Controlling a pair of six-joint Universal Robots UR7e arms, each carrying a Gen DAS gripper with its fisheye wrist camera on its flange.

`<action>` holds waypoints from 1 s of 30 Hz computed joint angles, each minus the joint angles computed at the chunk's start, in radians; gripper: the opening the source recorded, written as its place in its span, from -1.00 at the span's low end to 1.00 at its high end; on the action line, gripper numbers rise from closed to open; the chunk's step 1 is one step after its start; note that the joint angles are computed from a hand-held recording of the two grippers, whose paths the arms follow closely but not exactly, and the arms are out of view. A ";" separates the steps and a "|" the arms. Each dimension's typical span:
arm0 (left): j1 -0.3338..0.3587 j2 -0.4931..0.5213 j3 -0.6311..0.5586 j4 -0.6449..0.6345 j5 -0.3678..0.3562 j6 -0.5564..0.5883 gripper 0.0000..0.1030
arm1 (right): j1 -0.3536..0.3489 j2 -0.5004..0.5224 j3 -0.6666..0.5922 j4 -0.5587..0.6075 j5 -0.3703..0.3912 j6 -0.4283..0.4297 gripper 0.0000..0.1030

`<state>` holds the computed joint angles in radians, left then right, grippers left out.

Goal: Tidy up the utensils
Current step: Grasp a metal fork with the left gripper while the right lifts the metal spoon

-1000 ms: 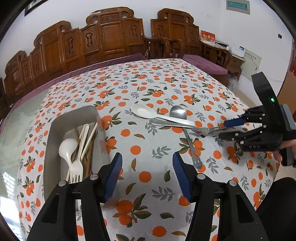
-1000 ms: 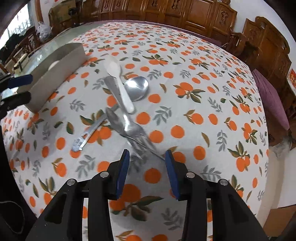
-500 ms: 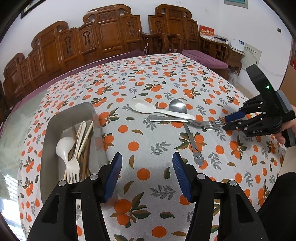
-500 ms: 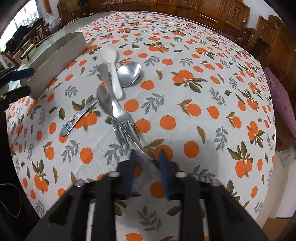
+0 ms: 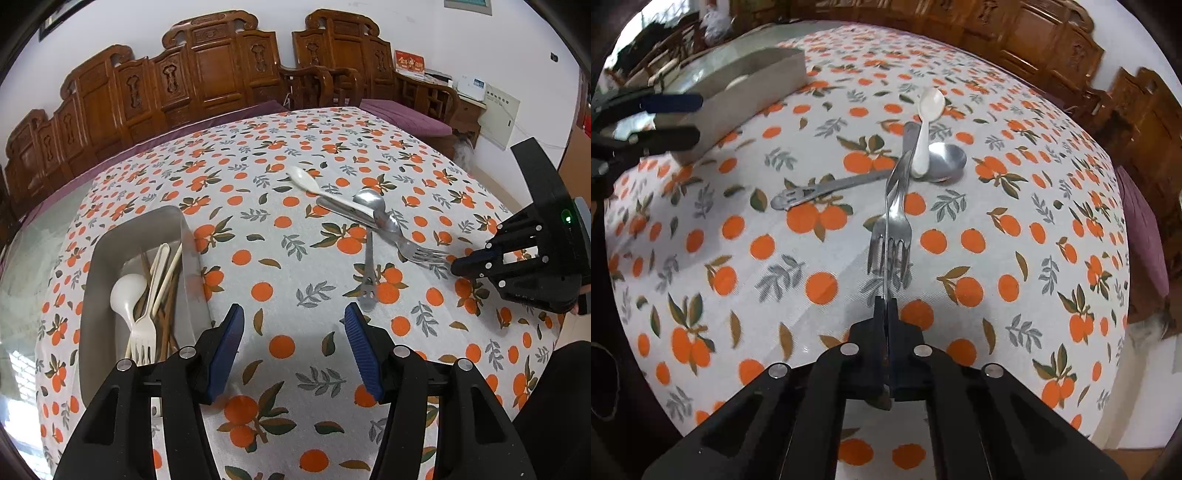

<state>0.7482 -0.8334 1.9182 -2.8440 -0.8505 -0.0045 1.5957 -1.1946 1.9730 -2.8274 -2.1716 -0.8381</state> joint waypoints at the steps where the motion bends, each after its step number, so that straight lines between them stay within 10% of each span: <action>1: 0.000 0.001 0.001 -0.002 0.000 0.002 0.05 | 0.001 -0.003 0.004 -0.012 0.005 0.005 -0.97; 30: 0.002 0.193 -0.226 0.146 -0.087 -0.144 0.05 | -0.073 -0.093 0.086 -0.243 0.117 0.131 -0.96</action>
<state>0.7500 -0.6401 1.6919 -2.6983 -0.9374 -0.1485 1.5226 -1.2879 2.0592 -3.0705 -2.0550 -0.7066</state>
